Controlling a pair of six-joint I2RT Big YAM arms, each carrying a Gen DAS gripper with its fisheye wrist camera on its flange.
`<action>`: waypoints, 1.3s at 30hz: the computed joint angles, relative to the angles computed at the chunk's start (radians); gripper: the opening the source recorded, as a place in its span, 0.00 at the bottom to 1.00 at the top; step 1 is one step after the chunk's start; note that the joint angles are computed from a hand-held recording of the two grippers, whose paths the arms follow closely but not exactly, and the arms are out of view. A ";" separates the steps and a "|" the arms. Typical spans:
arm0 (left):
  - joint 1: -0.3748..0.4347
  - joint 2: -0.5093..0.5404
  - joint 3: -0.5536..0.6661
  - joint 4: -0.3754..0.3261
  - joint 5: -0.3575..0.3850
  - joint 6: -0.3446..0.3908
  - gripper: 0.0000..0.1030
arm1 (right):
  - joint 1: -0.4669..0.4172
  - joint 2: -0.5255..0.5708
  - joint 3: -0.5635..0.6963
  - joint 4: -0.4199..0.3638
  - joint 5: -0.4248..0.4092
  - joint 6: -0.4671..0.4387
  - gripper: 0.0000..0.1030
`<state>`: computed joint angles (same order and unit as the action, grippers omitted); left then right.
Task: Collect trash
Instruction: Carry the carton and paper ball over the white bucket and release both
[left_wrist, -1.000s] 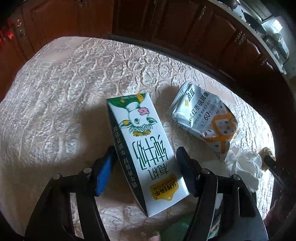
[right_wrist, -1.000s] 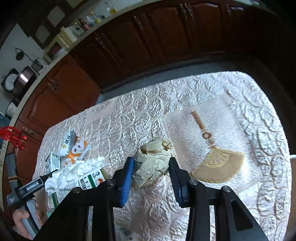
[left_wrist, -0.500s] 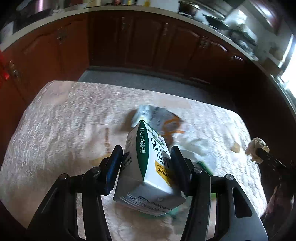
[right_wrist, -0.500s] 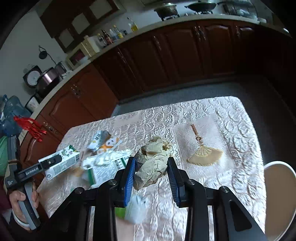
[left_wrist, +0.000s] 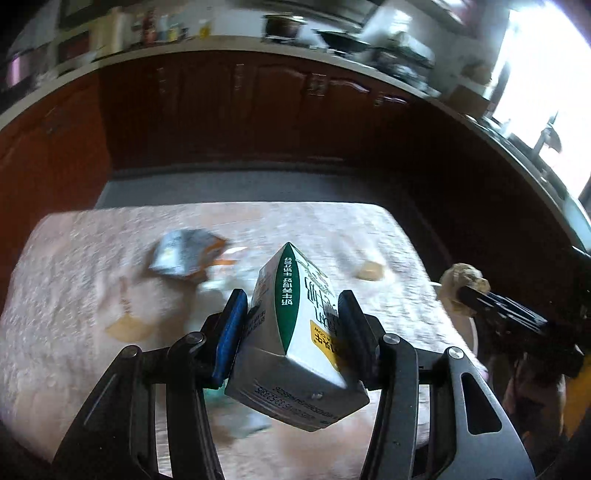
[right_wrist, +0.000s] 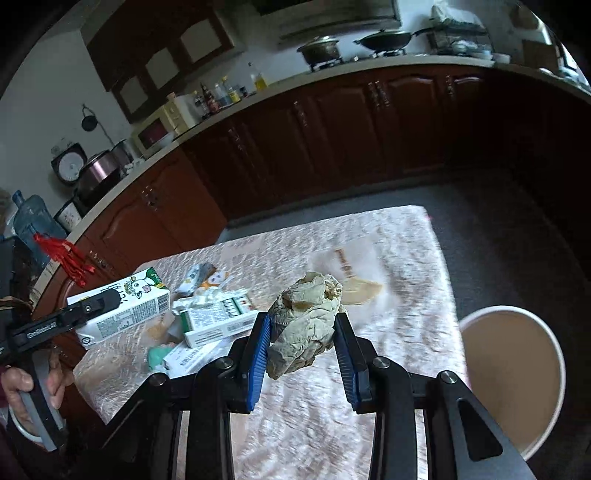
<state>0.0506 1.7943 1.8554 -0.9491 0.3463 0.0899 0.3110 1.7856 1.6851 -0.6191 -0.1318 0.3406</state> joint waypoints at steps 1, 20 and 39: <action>-0.015 0.001 0.005 -0.005 0.004 0.003 0.48 | -0.003 -0.009 -0.010 0.002 0.004 0.002 0.32; -0.307 0.165 0.167 -0.109 0.066 0.021 0.46 | -0.204 -0.155 -0.285 -0.022 0.107 0.113 0.32; -0.406 0.335 0.297 -0.229 0.051 0.028 0.46 | -0.300 -0.059 -0.347 -0.101 0.011 0.250 0.50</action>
<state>-0.3552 2.1294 2.1524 -1.1783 0.3975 0.1184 0.0112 1.7263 1.3378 -0.7205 -0.1204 0.5905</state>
